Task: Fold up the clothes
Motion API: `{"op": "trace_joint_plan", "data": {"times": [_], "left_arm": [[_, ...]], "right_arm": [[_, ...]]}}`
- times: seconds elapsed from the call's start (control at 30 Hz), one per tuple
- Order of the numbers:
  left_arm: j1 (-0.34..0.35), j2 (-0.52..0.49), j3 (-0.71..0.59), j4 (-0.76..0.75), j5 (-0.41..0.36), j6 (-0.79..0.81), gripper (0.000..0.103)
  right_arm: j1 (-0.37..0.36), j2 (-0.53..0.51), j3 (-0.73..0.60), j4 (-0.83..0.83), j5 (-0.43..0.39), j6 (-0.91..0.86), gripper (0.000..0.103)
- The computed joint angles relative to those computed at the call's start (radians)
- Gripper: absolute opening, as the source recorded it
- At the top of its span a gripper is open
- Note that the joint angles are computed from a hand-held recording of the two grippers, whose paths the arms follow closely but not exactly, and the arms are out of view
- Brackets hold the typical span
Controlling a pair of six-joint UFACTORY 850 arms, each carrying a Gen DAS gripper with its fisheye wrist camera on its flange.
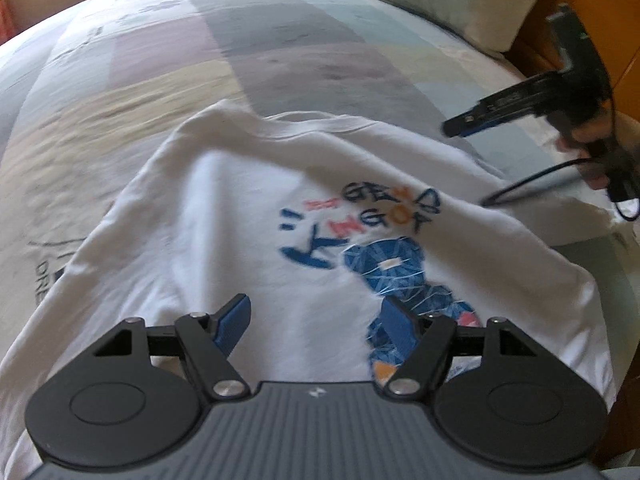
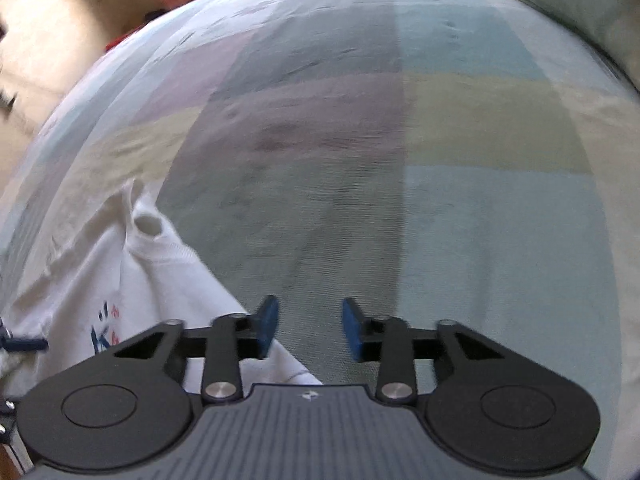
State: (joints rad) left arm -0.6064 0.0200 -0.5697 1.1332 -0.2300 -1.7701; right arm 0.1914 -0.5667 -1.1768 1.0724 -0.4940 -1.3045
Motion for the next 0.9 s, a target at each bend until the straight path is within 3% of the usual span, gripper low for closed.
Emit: {"op": "trace_joint_plan", "data": {"times": [0.07, 0.1, 0.3, 0.5, 0.67, 0.9], "left_arm": [[0.0, -0.014, -0.013, -0.019, 0.006, 0.03, 0.072], [0.0, -0.019, -0.018, -0.023, 0.004, 0.037, 0.072], [0.002, -0.036, -0.027, 0.025, -0.003, -0.04, 0.072], [0.01, -0.054, -0.038, -0.1, 0.005, 0.065, 0.072], [0.023, -0.061, -0.051, -0.11, 0.006, 0.112, 0.072], [0.046, -0.072, -0.055, -0.045, 0.021, 0.018, 0.072]], "right_arm": [[0.004, -0.014, -0.01, -0.061, -0.016, 0.03, 0.018], [0.0, -0.02, -0.015, -0.073, -0.043, 0.044, 0.017], [-0.017, 0.004, 0.028, -0.076, -0.229, 0.004, 0.016], [0.036, 0.022, 0.069, -0.121, -0.268, -0.034, 0.019], [0.014, 0.032, 0.04, -0.071, -0.311, -0.063, 0.02], [-0.002, 0.001, -0.024, 0.008, -0.145, -0.033, 0.02]]}}
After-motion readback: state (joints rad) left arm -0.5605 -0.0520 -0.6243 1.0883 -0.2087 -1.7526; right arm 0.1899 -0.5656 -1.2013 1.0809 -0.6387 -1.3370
